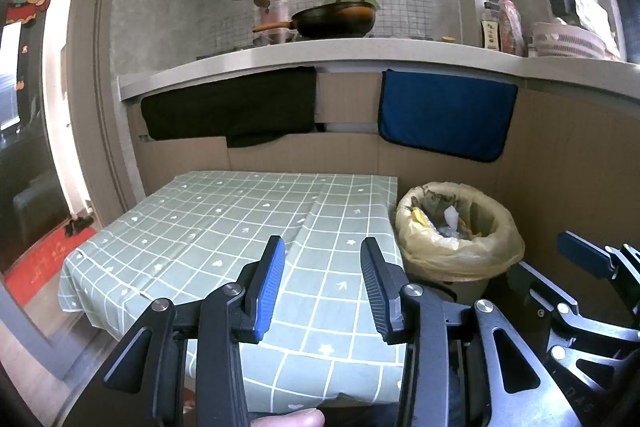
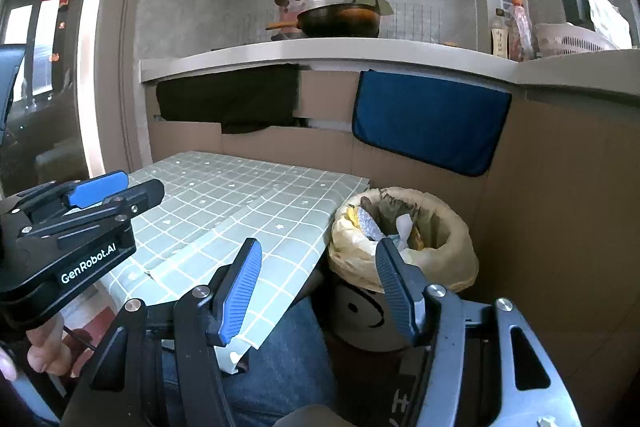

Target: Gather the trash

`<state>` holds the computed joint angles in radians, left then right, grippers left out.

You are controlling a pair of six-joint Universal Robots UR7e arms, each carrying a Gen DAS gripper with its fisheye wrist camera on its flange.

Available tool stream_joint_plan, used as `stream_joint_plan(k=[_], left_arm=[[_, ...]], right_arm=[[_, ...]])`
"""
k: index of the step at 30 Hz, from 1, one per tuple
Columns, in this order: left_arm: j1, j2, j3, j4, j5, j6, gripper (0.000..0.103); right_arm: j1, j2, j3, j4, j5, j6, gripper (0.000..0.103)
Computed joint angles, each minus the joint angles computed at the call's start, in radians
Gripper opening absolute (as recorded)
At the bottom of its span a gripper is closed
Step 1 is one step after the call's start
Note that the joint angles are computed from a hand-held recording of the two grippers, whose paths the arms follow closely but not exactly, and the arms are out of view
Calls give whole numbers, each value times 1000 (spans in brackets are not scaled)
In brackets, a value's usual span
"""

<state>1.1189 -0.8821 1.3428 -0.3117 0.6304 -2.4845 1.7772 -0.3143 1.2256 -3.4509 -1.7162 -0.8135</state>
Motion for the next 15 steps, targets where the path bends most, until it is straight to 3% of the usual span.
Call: stream_joint_plan(k=[15], left_arm=[[-3,-5,7,-18,5,5,41]], right_arm=[[-1,0,1,-5,3,0,56]])
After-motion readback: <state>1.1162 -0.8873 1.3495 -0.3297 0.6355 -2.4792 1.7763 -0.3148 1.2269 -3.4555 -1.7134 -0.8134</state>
